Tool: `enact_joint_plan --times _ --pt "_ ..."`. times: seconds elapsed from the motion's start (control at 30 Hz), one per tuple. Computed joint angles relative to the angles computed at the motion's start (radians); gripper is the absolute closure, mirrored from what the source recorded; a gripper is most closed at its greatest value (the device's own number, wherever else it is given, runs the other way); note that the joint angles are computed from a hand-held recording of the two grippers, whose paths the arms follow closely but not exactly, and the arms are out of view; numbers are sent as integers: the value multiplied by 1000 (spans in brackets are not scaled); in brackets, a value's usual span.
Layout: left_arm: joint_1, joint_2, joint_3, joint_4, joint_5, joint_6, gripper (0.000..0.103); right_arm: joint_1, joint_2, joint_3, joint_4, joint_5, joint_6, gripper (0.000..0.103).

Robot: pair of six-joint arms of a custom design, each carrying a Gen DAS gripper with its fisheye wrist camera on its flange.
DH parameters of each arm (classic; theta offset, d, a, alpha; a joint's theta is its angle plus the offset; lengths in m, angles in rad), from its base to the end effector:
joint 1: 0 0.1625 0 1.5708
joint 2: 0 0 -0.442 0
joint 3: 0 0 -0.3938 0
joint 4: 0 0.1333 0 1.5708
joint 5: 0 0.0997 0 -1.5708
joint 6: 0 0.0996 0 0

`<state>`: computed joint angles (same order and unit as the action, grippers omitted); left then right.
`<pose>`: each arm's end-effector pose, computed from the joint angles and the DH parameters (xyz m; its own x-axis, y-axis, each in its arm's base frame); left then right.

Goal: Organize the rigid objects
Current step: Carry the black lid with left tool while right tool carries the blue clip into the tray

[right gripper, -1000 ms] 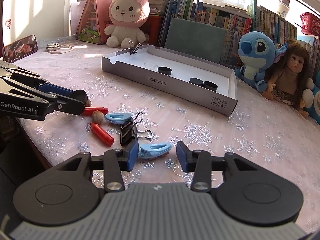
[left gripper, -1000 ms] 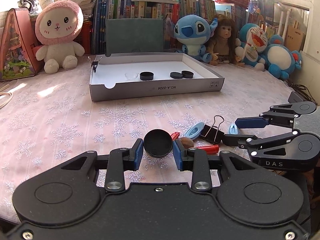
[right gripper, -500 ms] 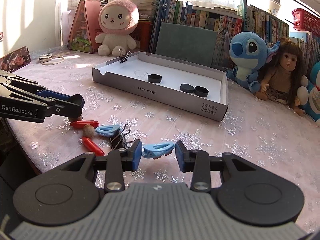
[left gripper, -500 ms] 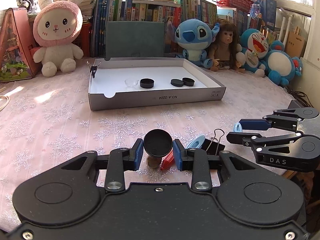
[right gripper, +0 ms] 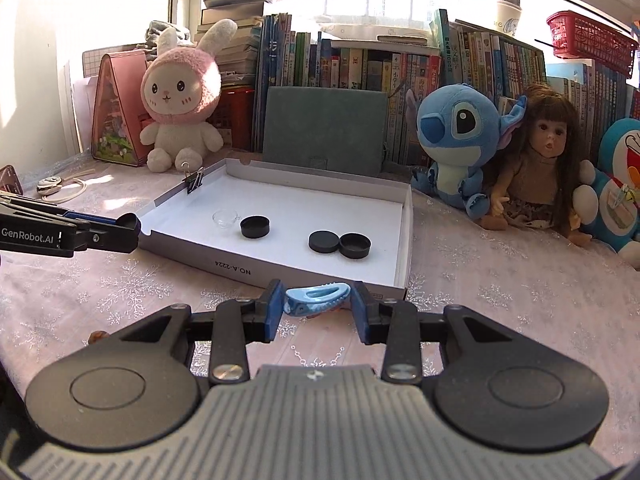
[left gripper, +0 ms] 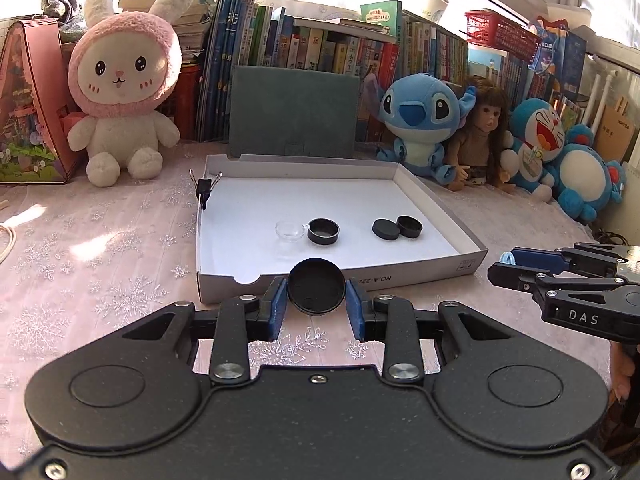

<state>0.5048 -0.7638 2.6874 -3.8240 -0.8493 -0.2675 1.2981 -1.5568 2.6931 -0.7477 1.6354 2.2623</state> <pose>-0.1678 -0.3202 0.0602 -0.7496 0.4131 -0.5172 0.6533 0.5877 -0.4773 0.0613 -0.2520 0.1173 -0.6812 -0.0730 0.7285 -0.6628 0.4840 -0.5713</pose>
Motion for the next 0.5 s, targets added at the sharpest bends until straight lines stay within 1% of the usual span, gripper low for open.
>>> enact_joint_plan --times 0.13,0.23,0.27,0.37,0.4,0.5 --pt "73 -49 -80 108 -20 25 73 49 16 -89 84 69 96 61" --pt "123 -64 -142 179 -35 30 73 75 37 -167 164 120 209 61" --pt "135 -65 -160 198 -32 28 73 80 46 -200 202 134 264 61" --pt "169 -60 -206 235 -37 34 73 88 73 -277 293 159 398 61" --pt "181 -57 -222 248 -40 34 73 86 83 -295 312 159 430 61" --pt "208 -44 -261 269 -36 40 73 94 116 -340 335 179 477 61"
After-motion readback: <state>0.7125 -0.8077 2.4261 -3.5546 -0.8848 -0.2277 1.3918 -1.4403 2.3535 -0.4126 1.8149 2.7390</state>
